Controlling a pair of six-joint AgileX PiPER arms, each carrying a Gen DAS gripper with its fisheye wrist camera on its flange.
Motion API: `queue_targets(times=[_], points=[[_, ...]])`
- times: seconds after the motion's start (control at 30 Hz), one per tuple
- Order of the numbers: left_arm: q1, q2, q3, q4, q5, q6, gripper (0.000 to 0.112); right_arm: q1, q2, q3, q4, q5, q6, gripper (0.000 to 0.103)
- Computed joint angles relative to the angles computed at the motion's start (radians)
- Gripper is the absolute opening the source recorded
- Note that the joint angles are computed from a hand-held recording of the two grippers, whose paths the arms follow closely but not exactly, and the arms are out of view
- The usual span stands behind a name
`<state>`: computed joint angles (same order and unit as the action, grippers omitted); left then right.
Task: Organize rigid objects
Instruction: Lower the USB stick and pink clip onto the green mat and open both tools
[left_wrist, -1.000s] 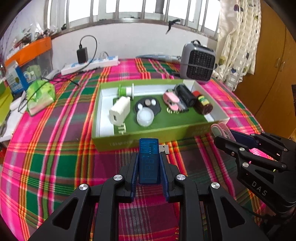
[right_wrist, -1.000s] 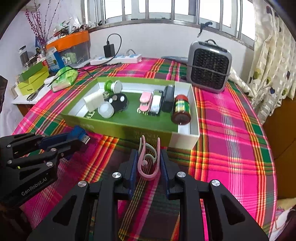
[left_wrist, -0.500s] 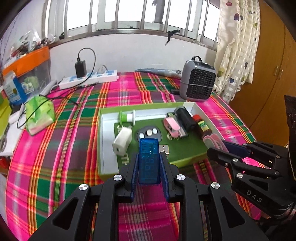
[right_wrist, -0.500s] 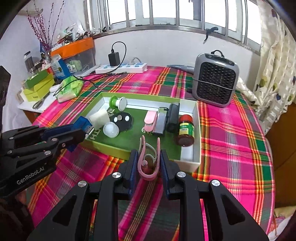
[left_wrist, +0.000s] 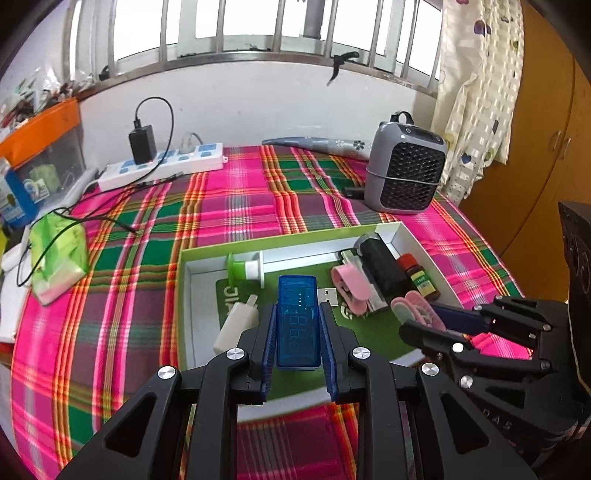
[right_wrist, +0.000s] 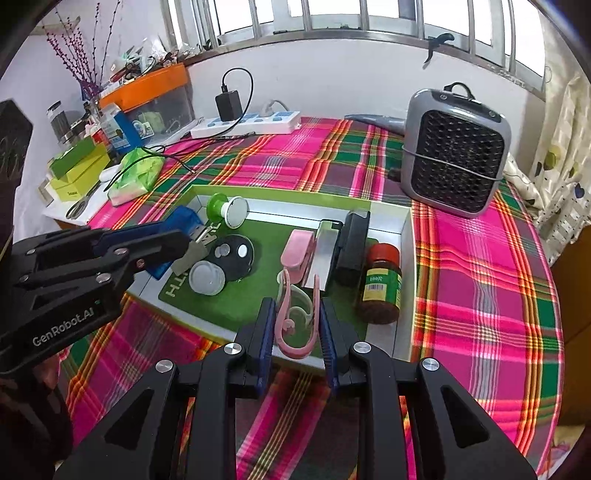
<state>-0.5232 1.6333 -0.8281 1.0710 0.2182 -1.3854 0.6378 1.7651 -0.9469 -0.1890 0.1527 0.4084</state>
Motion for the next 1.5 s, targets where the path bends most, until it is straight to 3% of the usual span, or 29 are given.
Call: queue_targets(times=[0.13,0.43,0.73,0.9,1.5], points=[[0.029,0.045,-0.044,-0.092,-0.019,0.108,0.021,-0.019,0.029,-0.027,0.229,0.017,-0.252,0.025],[0.074,0.141,-0.148,-0.403,-0.04,0.452,0.021,-0.036,0.088,-0.09,0.38,0.069,-0.444,0.025],[0.072,0.224,-0.23,-0.529,-0.015,0.603,0.021,-0.035,0.119,-0.114,0.283,0.076,-0.367,0.025],[0.066,0.249,-0.255,-0.506,-0.002,0.592,0.021,-0.03,0.125,-0.117,0.215,0.068,-0.313,0.025],[0.083,0.278,-0.282,-0.698,0.002,0.771,0.022,-0.032,0.136,-0.124,0.212,0.056,-0.329,0.025]])
